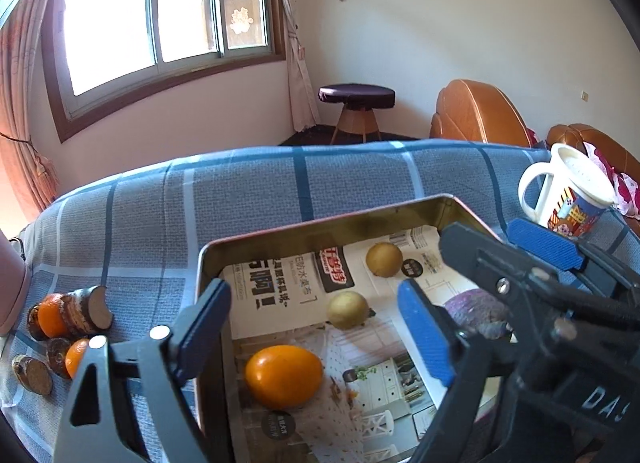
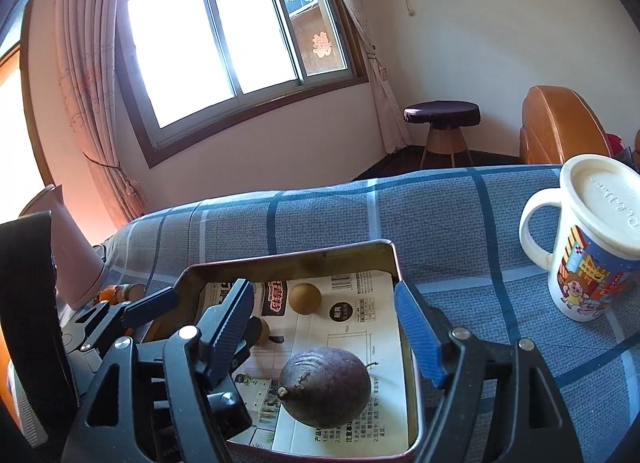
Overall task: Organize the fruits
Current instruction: 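Withdraw both open tools from the tin box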
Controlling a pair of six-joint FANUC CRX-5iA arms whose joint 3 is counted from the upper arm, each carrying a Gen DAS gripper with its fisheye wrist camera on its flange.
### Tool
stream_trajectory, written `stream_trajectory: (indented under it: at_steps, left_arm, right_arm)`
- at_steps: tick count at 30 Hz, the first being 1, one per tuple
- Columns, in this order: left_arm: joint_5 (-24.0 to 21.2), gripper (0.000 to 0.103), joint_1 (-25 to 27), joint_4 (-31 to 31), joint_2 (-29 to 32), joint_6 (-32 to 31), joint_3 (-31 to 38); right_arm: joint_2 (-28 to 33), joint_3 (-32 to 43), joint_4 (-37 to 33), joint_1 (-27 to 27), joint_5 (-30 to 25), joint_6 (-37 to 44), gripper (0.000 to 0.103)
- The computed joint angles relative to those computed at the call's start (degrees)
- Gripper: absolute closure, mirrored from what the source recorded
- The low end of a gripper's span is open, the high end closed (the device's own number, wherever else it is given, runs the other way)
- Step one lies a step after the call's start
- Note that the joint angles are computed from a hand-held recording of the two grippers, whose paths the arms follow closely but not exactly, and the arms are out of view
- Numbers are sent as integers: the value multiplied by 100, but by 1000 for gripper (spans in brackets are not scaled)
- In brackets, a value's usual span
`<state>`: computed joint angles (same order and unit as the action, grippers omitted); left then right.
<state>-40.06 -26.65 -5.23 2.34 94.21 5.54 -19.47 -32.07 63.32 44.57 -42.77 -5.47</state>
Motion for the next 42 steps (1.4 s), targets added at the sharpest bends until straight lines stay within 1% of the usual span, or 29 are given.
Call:
stream_trajectory:
  at_steps: [2, 3, 6, 10, 12, 16, 20, 23, 25, 27, 28, 31, 36, 42]
  left_arm:
    - [214, 1, -64, -240, -132, 150, -84]
    - [245, 0, -94, -335, -170, 206, -91]
    - [243, 0, -109, -473, -244, 344, -108]
    - [137, 0, -20, -483, -318, 432, -157]
    - [120, 0, 28, -584, -394, 565, -209]
    - [211, 0, 131, -801, -583, 841, -373]
    - [270, 0, 152, -1245, -753, 1212, -487]
    - [190, 0, 123, -1670, -836, 1461, -488]
    - [210, 0, 204, -1645, -916, 1423, -568]
    - [204, 0, 283, -1604, -953, 1406, -612]
    - [198, 0, 325, -1576, -969, 1388, -632]
    - [267, 0, 484, -1382, -1077, 1174, -778]
    - [345, 0, 636, -1321, -1228, 1077, -946]
    - [411, 0, 891, -875, -1340, 799, -1146]
  right_arm:
    - [-103, -159, 482, -25, -94, -450, 28]
    - [-122, -211, 688, -16, -203, -619, 28]
    - [-85, -263, 1082, 80, -641, -915, 26]
    - [-92, -357, 1465, 167, -940, -1234, 26]
    - [-67, -386, 1646, 224, -1105, -1343, 26]
    - [75, -392, 1972, 400, -1521, -1337, 26]
    - [238, -350, 2124, 603, -1936, -1248, 26]
    - [381, -305, 2229, 772, -2490, -1318, 26]
    - [381, -344, 2278, 862, -2861, -1495, 25]
    - [400, -344, 2238, 943, -3141, -1660, 19]
    - [393, -343, 2193, 970, -3221, -1704, 17]
    - [385, -298, 1997, 1047, -3341, -1696, 17]
    - [385, -257, 1794, 1261, -3590, -1796, 17]
    - [409, -197, 1563, 1504, -3899, -1914, 17]
